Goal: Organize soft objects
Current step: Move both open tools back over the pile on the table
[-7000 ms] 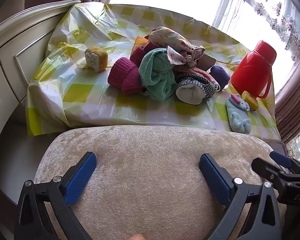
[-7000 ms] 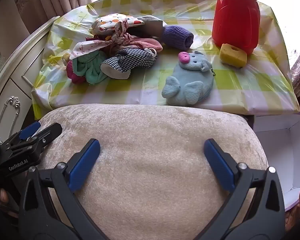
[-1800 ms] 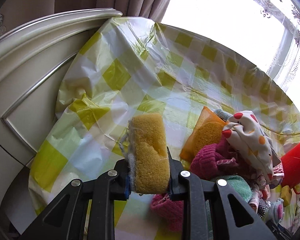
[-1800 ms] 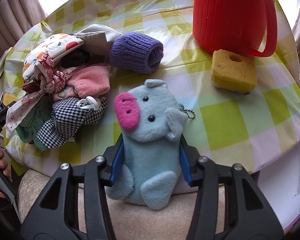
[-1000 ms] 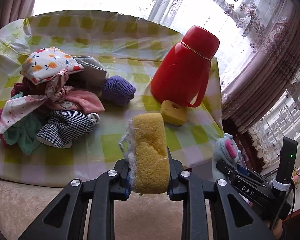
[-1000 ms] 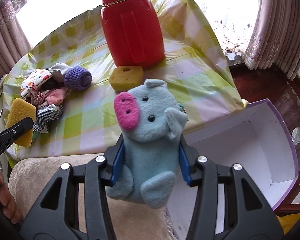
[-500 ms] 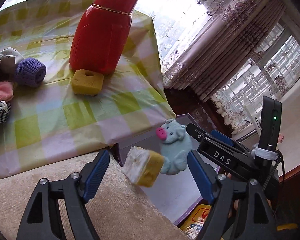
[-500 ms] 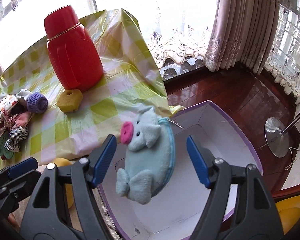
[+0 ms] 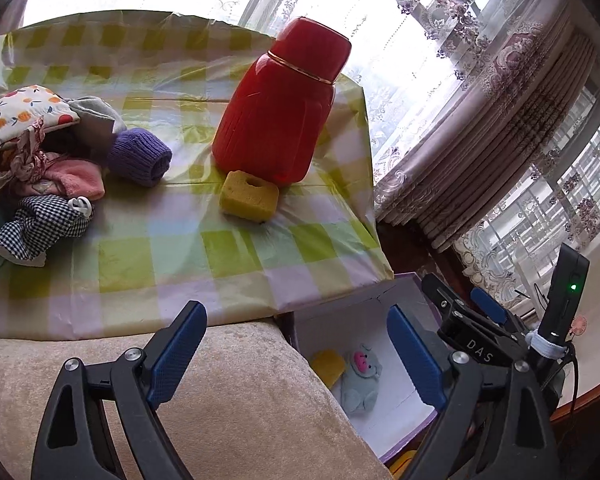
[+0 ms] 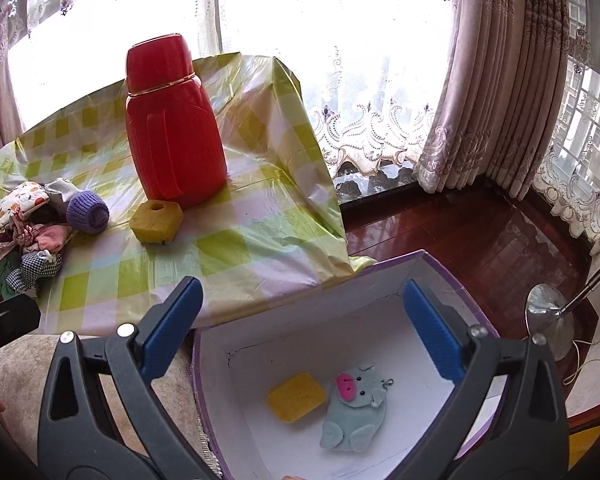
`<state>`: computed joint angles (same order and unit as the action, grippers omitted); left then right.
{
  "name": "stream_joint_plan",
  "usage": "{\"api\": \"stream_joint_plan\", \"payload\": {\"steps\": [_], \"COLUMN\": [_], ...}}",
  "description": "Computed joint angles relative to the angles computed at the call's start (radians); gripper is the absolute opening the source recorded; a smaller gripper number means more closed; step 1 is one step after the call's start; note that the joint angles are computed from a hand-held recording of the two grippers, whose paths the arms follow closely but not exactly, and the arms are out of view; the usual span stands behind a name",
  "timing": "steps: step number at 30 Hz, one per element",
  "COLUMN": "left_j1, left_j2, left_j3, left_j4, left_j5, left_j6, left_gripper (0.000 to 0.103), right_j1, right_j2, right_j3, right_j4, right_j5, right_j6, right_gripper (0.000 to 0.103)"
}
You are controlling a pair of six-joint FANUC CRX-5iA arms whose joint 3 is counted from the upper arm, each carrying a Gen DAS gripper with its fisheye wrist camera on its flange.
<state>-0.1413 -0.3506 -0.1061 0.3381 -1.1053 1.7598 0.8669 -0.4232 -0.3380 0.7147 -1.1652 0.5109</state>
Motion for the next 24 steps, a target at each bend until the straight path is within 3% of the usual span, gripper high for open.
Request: {"api": "stream_joint_plan", "payload": {"steps": [3, 8, 13, 24], "left_j1": [0.018, 0.063, 0.152, 0.301], "left_j2": [0.006, -0.050, -0.081, -0.152], "left_j3": [0.047, 0.037, -0.020, -0.072], "left_j4": [-0.079, -0.158, -0.069, -0.059], "left_j5": [-0.084, -0.088, -0.116, -0.128], "left_j6": [0.001, 0.025, -0.039, -0.068], "left_gripper": [0.093, 0.093, 0.093, 0.092], "right_j1": [0.003, -0.019, -0.022, -0.001], "right_j2": [-0.001, -0.006, -0.001, 0.066], "right_j3": [-0.001, 0.007, 0.013, 0.058], "right_j4": [0.029, -0.003, -0.014, -0.108], "right_j5": [-0.015, 0.006, 0.028, 0.051], "right_j6": [-0.004, -0.011, -0.013, 0.047], "right_gripper": [0.101, 0.101, 0.101, 0.101]}}
